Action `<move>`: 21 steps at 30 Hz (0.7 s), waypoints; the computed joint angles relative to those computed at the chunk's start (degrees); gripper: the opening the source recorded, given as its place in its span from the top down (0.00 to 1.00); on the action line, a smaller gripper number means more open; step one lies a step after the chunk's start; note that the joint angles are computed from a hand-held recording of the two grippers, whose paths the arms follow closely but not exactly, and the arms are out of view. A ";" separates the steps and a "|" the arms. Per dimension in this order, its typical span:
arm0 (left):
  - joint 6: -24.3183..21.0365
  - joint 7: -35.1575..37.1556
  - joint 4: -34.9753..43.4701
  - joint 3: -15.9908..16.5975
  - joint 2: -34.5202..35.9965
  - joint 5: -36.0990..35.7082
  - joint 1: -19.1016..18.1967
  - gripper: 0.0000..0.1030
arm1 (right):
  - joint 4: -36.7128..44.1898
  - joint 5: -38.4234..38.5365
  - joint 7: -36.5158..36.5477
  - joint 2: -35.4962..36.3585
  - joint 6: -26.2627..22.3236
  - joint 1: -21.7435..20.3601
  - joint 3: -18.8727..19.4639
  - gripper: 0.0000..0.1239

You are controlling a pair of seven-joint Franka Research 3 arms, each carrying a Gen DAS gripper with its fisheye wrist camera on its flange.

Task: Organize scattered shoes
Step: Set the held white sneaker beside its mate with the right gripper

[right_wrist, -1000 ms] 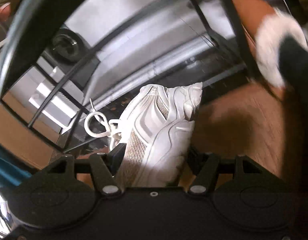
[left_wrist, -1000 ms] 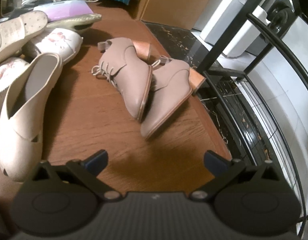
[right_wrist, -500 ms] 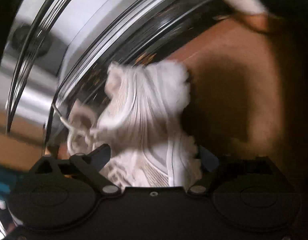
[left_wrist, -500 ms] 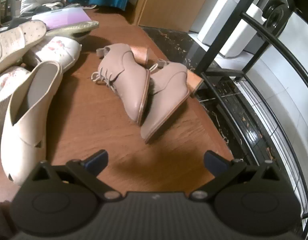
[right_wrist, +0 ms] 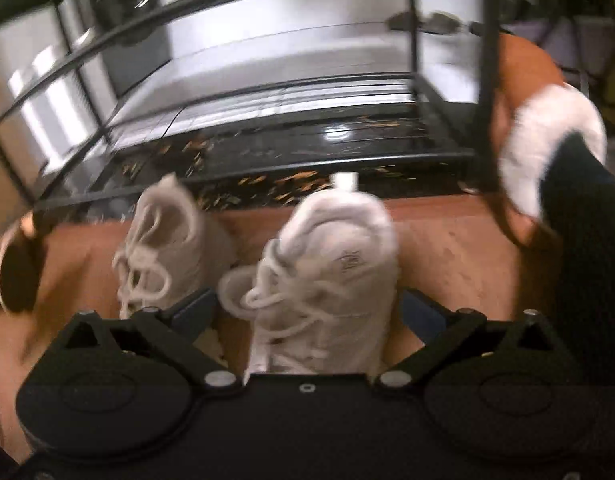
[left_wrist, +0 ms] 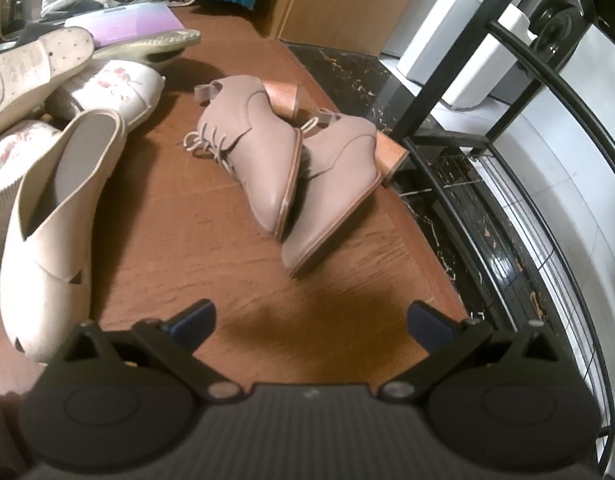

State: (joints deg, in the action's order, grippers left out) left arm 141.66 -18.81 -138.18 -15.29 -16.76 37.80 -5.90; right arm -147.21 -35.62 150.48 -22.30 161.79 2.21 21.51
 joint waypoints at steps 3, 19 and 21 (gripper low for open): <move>0.09 0.19 0.04 0.07 0.11 -0.07 -0.07 0.01 | 3.36 -1.87 -1.06 4.07 -5.39 0.52 0.12 0.17; 0.18 0.76 0.37 -0.13 0.57 0.62 -0.11 0.01 | 2.27 0.34 -2.44 6.97 6.01 -0.85 -1.99 0.37; -0.15 1.28 0.95 -0.48 1.05 1.85 -0.19 0.01 | 3.80 -3.86 -1.70 8.68 7.10 -2.05 -1.17 0.37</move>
